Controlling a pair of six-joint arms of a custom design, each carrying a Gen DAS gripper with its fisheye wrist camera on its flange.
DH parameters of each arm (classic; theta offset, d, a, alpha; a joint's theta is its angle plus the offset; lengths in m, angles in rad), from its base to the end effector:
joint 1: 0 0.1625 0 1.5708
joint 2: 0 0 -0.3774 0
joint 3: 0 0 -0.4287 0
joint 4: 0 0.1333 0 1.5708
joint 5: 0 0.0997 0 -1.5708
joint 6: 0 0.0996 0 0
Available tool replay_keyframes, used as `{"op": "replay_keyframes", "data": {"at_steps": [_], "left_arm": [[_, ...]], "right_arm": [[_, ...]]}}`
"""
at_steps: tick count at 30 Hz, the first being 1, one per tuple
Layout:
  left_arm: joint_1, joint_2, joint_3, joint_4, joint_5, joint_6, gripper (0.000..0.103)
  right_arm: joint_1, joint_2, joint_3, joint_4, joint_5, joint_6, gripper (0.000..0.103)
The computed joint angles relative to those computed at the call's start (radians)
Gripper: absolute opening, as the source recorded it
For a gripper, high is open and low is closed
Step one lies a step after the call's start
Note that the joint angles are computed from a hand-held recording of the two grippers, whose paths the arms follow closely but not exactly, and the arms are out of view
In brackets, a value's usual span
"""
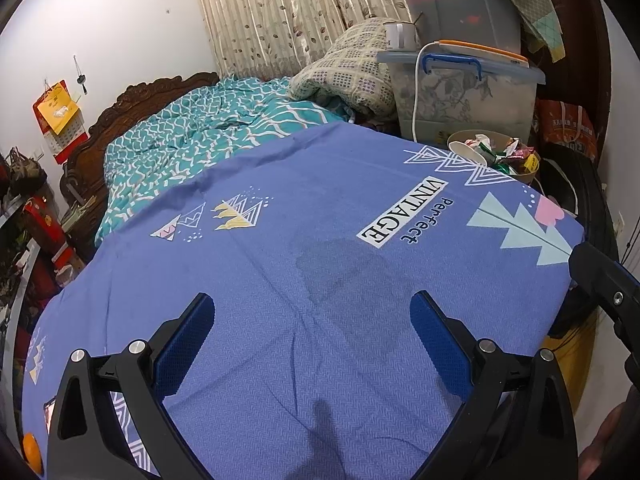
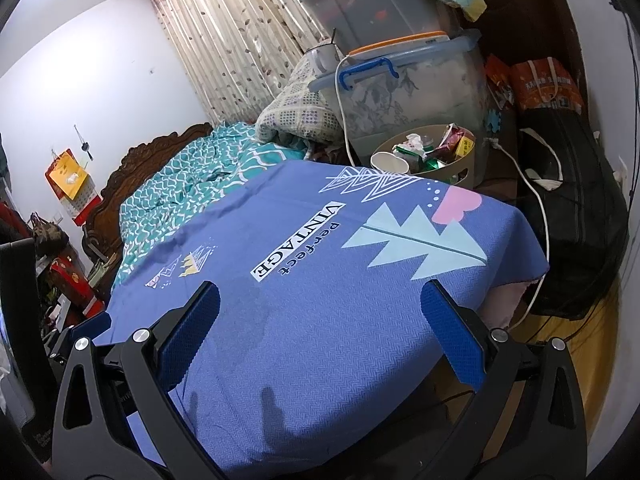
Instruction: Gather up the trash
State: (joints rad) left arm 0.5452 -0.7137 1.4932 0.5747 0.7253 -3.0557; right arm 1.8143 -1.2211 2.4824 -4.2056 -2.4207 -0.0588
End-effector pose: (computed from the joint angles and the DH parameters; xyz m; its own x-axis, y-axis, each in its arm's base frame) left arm -0.3258 -0.4406 0.0223 -0.4081 0.5255 -0.7466 0.8733 0.4631 -0.1514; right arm 0.1397 -0.3196 0.1936 -0.8140 0.5436 0.2046 -0.0953 0.2226 -0.9703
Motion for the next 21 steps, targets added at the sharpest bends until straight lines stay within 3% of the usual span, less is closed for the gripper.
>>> {"op": "replay_keyframes", "data": {"at_steps": [21], "left_arm": [[-0.004,0.001,0.013,-0.005,-0.004,-0.002,0.094]], "right_arm": [[0.000,-0.002,0.007,-0.009,-0.002,0.006,0.100]]}}
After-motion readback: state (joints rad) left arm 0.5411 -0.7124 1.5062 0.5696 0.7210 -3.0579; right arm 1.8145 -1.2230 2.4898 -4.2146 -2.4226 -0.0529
